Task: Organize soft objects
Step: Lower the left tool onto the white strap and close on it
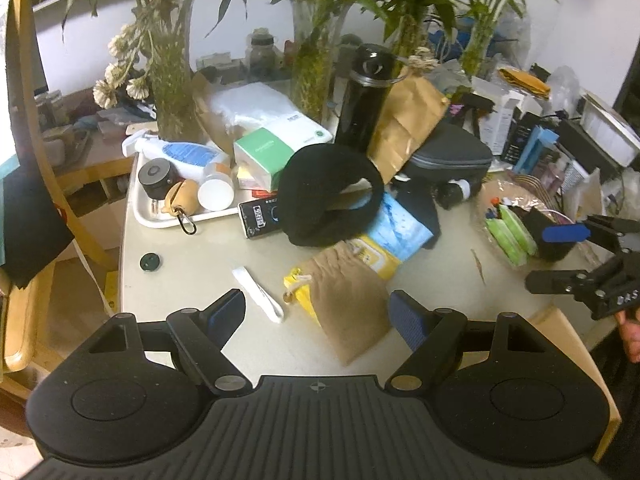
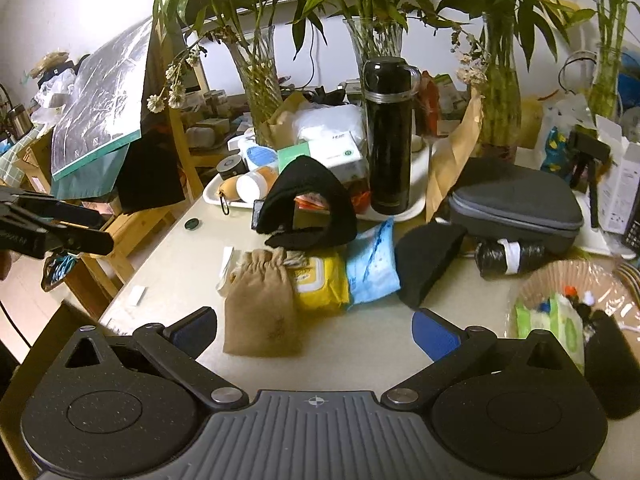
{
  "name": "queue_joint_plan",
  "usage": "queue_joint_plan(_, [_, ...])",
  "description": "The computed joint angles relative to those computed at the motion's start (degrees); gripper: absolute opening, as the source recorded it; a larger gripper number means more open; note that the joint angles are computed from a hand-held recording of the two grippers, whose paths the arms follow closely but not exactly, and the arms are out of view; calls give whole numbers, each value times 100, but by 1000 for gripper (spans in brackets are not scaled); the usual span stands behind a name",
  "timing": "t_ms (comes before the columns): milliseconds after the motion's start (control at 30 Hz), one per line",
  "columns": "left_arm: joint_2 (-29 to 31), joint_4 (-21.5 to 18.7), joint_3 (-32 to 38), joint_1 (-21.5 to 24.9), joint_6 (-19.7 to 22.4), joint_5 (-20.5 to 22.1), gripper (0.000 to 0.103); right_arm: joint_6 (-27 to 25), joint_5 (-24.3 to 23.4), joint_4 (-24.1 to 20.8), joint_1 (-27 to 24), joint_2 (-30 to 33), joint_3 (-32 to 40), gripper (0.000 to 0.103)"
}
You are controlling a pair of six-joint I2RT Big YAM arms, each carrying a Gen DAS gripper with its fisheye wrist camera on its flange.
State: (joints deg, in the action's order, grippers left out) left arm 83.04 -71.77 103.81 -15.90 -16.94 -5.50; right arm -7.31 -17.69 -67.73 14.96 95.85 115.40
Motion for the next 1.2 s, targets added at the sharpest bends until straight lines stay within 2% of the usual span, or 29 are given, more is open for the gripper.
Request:
queue_joint_plan(200, [446,-81,119,383,-18,138,79,393,-66,409,-69,136,67,103])
queue_joint_plan(433, [923,-357,264,702,-165,336,79,646,167,333,-103,272,217,103])
queue_joint_plan(633, [1266,-465,400,772,-200,301,78,785,265,248,-124,310,256,103])
queue_joint_plan(767, [1522,-504,553,829,-199,435,78,739,288,285,-124,292,236,103])
queue_joint_plan(933, [1845,-610,768,846,-228,411,78,792,338,436,-139,255,181,103])
queue_joint_plan(1100, [2058,-655,902,814,-161,429,72,837,336,433,-167,279,211,103])
queue_joint_plan(1200, [2199,-784,1030,767,-67,418,56,828,349,416,-166,293,230,103])
